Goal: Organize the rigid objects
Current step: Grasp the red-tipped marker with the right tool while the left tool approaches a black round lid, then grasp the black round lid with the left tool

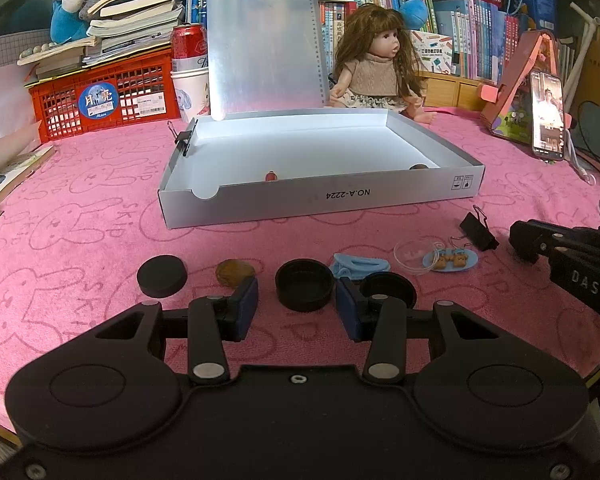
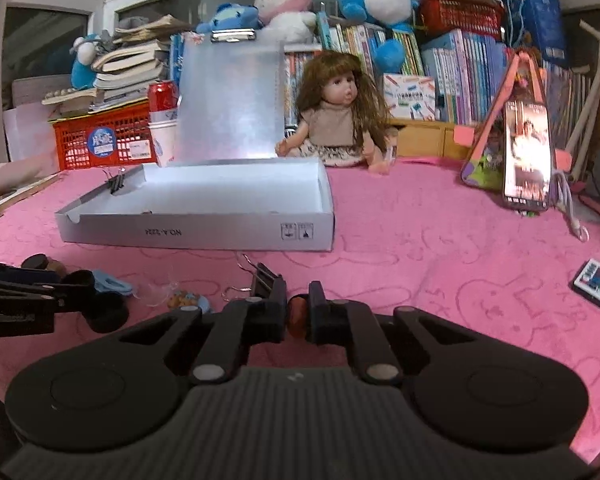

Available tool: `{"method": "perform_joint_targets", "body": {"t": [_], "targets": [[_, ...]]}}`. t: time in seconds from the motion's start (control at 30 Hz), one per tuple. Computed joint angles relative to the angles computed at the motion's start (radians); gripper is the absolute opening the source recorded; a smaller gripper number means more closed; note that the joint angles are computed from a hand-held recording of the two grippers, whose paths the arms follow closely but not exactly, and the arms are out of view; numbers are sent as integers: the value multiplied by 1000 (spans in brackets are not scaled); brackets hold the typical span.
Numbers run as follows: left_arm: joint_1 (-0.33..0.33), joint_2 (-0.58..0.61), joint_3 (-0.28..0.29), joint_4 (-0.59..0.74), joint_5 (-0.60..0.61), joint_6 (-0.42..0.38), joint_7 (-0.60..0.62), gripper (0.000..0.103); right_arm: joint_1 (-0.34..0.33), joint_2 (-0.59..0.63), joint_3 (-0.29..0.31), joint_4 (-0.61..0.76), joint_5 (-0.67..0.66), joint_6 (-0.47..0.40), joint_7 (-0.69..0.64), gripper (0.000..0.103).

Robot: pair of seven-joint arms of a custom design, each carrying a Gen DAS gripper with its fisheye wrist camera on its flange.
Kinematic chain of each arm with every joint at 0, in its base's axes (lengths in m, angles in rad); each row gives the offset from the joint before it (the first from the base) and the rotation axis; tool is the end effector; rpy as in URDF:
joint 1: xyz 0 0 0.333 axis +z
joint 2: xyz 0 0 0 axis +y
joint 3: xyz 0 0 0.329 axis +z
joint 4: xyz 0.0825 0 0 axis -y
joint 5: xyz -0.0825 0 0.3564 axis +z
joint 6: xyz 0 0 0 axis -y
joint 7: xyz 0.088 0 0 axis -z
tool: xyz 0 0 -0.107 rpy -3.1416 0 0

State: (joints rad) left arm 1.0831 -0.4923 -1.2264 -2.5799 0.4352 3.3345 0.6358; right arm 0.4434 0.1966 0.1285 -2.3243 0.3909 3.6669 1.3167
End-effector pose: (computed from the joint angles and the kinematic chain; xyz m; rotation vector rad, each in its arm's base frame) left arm 0.4427 -0.1443 0.4307 -1.7386 1.5130 -0.7760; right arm 0.4871 0.2503 0.4276 -1.7224 1.2103 -0.7333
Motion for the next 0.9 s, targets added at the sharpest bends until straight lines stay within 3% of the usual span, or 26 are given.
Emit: {"method": "perform_joint_targets", "body": {"t": [0.33,0.43,0.47,0.53,0.57,0.9], "targets": [[-5,1,4,0,0,0,4,41,-90,-24,48,-57,-298,15,175,16],[-3,0,1,-1,0,3,6,41,-108,-28,54,-72,-376,15,218,26],[-5,-1,2,-3,0,4,6,41,-108,-29,52,-78,-386,18,222,26],[-2,0,0,-2,-2,6,8,41,-103,-32,48,-88,-393,24,223,41],[-3,-2,0,-3,-3,6,8,41,-108,-35,48,-94,-407,28,234,42],[30,-15,-31,7,-6,14,11,41,-109,-45,34,-115,-433,28,279,44]]}}
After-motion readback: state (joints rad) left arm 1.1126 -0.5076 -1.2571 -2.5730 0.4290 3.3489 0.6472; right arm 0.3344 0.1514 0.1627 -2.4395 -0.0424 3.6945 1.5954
